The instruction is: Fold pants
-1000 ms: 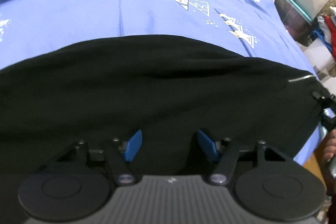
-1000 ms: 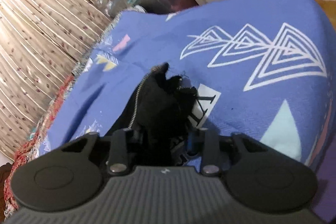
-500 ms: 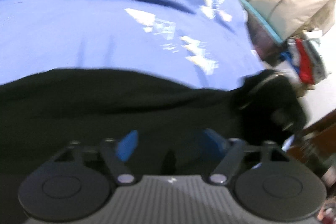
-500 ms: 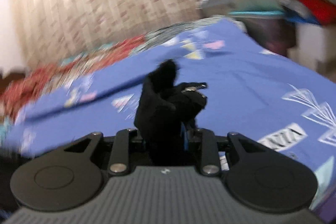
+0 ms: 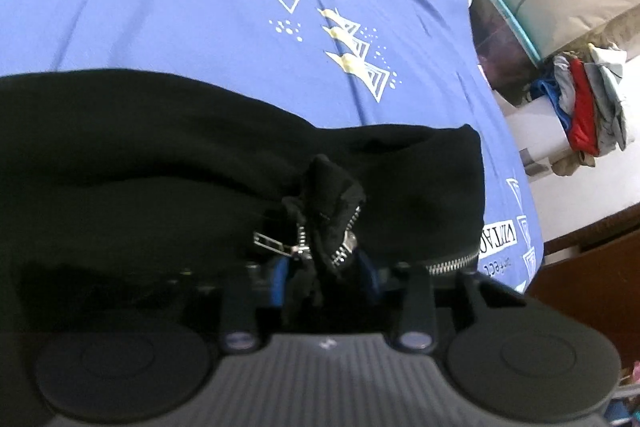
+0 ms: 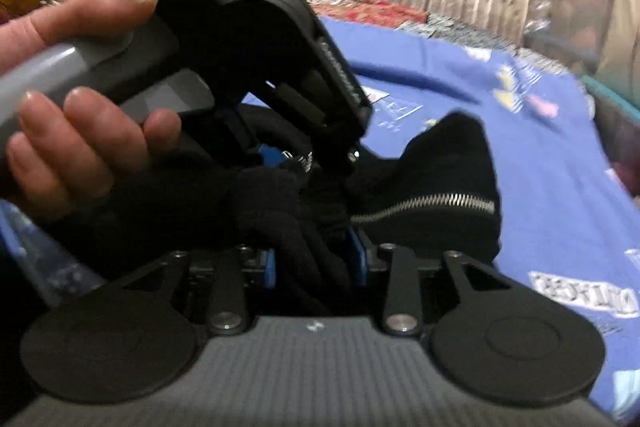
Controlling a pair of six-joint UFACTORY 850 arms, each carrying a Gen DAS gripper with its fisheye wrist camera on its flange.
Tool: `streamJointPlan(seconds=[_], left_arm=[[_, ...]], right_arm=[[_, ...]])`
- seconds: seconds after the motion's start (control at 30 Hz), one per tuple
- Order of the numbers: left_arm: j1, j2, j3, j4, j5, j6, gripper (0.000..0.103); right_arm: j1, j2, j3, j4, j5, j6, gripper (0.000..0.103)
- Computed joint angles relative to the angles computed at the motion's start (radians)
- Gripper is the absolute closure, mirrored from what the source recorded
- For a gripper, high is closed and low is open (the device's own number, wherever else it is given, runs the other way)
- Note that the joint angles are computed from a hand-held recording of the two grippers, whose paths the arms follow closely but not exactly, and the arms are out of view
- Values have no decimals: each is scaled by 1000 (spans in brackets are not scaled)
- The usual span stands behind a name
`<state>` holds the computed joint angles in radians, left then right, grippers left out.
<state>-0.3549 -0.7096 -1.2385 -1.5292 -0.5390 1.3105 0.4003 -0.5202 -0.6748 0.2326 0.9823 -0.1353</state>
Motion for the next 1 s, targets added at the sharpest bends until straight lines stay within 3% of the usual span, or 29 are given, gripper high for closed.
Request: streamJointPlan(seconds=[0.13, 0.2, 0.27, 0.33, 0.4, 0.47, 0.6, 0.67, 0.7, 0.87, 0.93, 1.0], left_arm=[[31, 75, 96, -212, -4, 268, 73], [50, 88, 113, -229, -12, 304, 70], [54, 80, 104, -192, 47, 262, 61], [57, 69, 97, -161, 108, 204, 45], [85, 73, 114, -179, 52, 203, 42], [100, 100, 146, -223, 33, 250, 30], [171, 175, 242, -322, -67, 416, 29], [215, 212, 291, -334, -112, 447, 29], [241, 234, 321, -344, -128, 466, 29], [398, 345, 465, -373, -160, 539, 29], [488, 392, 520, -380, -176, 558, 28], [589, 442, 573, -413, -189, 597, 24]], right_arm=[[-50, 21, 22, -147, 13, 111, 59], [-67, 26, 25, -219, 21, 144, 56], [-80, 23, 14, -276, -7, 170, 56], [-94, 16, -5, -329, -47, 214, 56], [-100, 29, 8, -355, -36, 229, 56], [-140, 52, 22, -430, -1, 303, 56], [-211, 87, 39, -508, 74, 501, 56], [-231, 82, 23, -533, 75, 592, 68], [-234, 74, 8, -547, 64, 627, 78], [-156, 28, -61, -531, -92, 622, 80], [-85, 14, -92, -429, -233, 494, 78], [-34, 29, -93, -286, -282, 317, 77]])
